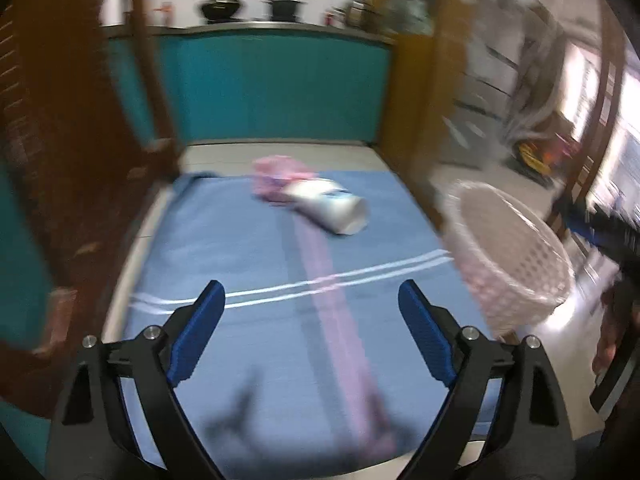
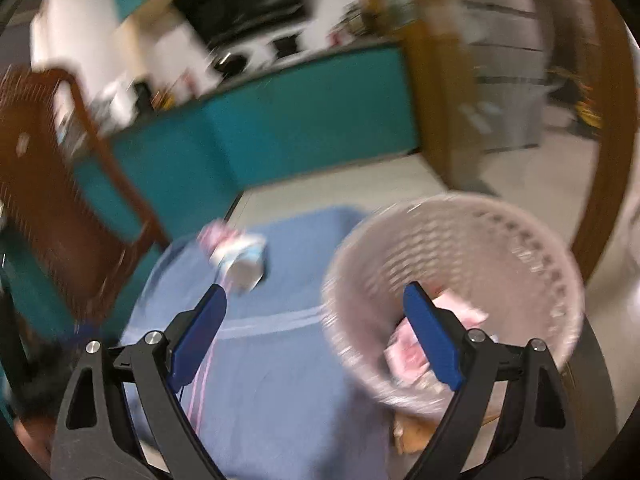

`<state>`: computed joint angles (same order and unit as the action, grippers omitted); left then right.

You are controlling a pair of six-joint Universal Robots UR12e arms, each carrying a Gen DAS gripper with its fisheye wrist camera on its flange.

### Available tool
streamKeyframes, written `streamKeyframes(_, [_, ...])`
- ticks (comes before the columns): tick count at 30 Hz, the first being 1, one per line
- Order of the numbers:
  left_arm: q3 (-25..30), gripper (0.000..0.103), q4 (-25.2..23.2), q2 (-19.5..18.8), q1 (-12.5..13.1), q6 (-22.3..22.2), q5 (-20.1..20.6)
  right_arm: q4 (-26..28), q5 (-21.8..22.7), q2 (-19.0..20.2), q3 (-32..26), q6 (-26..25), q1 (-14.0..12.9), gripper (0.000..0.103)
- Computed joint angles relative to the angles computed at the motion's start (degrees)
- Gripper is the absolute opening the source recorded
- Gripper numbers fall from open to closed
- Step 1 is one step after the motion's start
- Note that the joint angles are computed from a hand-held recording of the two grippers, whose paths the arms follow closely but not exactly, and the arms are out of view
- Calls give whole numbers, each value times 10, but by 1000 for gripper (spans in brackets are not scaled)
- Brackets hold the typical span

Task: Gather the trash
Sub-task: 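Carry the pink wrapper over the basket and open the left tool, then grasp the white paper cup rim with the right tool and lift it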

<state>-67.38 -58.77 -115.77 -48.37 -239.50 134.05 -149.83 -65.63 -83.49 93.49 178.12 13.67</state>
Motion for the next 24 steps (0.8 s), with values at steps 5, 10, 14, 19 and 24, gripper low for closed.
streamKeyframes(5, [-50,89,26,40,6,-40,15,64,0,5,-8,-51,28,88])
streamKeyframes(10, [-52,89,47,42,8,-28,9,96,-28,27,-33,-83,61,89])
streamKeyframes(14, [-55,89,39,44,5,-12,28,156,-64,86,-114,-116,95,89])
streamKeyframes(19, [-83,89,72,63,15,-38,-5,280,-113,189,-272,-166,126,89])
streamKeyframes(24, [-95,89,80,71,21,-49,-11,417,-161,281,-415,-204,144,89])
